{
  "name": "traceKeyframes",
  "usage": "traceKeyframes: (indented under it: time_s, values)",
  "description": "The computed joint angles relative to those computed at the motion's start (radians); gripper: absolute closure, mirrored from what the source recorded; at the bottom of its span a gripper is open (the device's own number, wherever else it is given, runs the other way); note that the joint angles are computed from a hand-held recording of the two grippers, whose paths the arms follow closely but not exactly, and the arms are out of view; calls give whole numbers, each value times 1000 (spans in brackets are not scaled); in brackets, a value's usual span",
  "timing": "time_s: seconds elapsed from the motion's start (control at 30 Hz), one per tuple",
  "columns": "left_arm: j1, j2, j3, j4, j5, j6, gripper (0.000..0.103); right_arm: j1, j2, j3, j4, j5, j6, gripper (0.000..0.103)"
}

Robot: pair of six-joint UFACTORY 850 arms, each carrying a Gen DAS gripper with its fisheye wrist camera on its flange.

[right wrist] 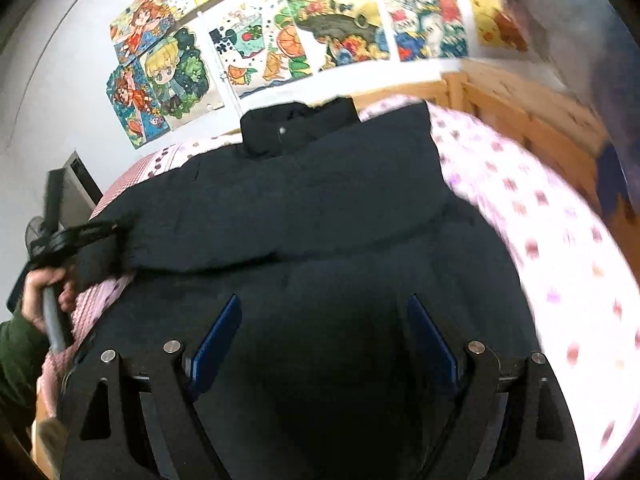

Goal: Fold large clothes

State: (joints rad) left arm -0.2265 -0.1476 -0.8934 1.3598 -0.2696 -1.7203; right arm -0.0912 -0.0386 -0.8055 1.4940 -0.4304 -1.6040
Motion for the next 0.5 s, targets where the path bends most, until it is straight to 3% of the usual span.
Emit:
traceKeyframes:
  time_s: [0.2, 0.33, 0.43, 0.5]
  values:
    - [18, -125, -58, -302, -2, 307, 100, 104, -299, -333, -319, 42, 292, 22]
    - [20, -188, -102, -395, -27, 406, 100, 140, -475, -501, -506, -7, 574, 22]
    - [23, -216, -122, -442, -35, 449, 99, 179, -534, -542, -706, 35, 782, 22]
    - [40, -218, -113, -470, 20, 444, 97, 206, -547, -530, -775, 96, 831, 19]
